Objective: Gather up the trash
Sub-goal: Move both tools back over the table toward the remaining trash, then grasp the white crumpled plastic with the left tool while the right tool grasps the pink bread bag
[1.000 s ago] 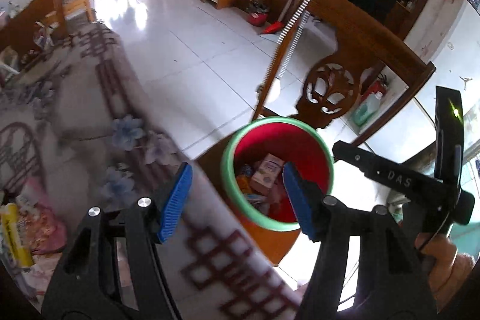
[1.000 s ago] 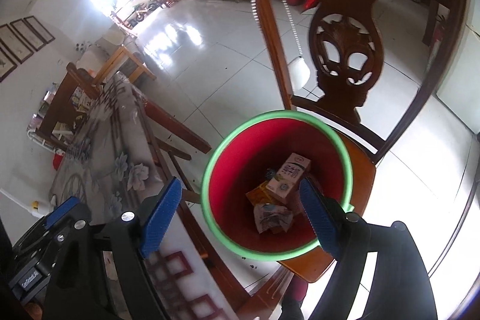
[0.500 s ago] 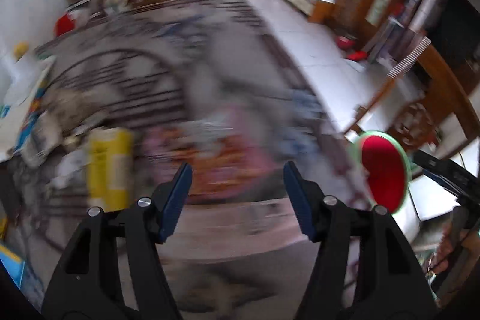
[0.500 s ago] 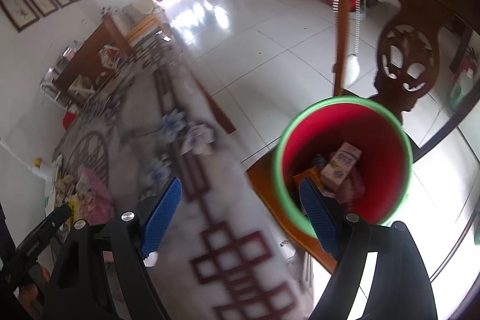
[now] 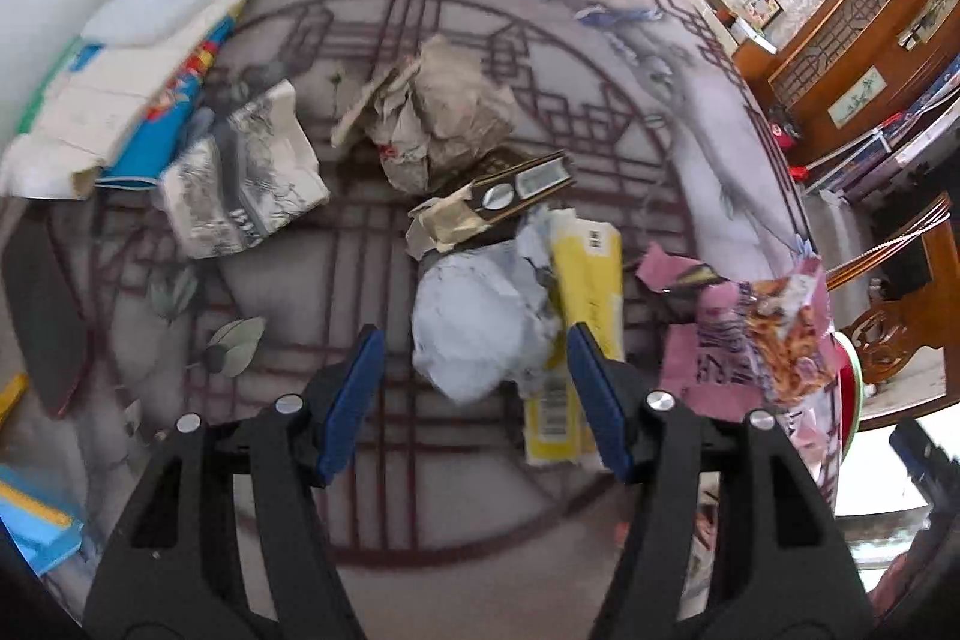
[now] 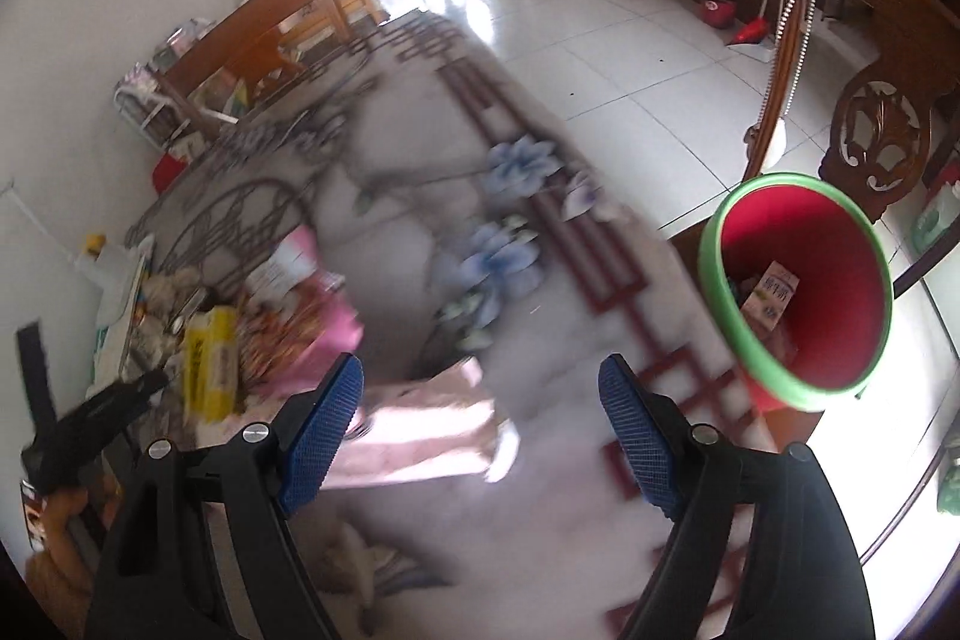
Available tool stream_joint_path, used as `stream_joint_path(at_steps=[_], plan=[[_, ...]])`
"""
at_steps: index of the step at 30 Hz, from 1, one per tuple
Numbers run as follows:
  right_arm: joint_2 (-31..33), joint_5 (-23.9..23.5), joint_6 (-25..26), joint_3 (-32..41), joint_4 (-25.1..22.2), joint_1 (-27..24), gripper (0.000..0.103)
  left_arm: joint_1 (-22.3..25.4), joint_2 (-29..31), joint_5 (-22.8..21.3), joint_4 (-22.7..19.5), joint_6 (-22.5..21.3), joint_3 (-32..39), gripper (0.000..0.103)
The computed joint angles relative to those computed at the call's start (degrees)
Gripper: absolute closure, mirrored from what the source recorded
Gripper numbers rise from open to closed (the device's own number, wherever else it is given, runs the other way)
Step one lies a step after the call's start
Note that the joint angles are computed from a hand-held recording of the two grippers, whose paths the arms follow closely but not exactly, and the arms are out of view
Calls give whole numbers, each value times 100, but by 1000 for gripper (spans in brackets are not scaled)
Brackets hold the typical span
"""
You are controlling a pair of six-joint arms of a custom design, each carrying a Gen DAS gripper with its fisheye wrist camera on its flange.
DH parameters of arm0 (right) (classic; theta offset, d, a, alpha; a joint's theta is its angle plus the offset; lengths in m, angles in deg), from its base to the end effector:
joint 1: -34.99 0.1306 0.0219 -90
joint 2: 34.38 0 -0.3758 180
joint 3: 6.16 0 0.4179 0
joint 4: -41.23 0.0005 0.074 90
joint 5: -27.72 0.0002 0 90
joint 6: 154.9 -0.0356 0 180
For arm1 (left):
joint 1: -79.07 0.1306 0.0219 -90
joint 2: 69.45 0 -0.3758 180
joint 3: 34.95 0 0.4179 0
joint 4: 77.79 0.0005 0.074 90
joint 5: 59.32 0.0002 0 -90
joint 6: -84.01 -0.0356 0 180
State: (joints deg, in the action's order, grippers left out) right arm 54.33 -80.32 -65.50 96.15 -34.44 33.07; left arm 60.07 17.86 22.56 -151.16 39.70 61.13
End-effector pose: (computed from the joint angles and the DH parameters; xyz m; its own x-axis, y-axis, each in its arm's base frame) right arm 0.4701 -0.0052 0.5092 -0.8842 0.0396 -0.4655 -0.1039 0.9548 0.2785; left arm 0.4402 -0.1468 0.4709 -0.7863 -0.4785 -0.3909 -0.4261 0.8781 -0.2178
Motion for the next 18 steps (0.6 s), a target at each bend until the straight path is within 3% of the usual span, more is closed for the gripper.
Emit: stream_joint_path(at_steps=[3,5,7,14,18], plan=[[-179,145,-134,-154,18,184,25,214,93,632,242,-57,-149,57],[-282,227,-252,-223,47,275,25,239,29,669,393,-27,-250,60],[-347,269,-334,-253,62,331,25,218,-82,677,494,-152,-324,71],[-319,288,-471,-287,76,716,24,260,-689,748,401,-382,-778,74],[65,148,-495,-27,-149,867,20,184,-1091,722,151,-451,-1058,74]])
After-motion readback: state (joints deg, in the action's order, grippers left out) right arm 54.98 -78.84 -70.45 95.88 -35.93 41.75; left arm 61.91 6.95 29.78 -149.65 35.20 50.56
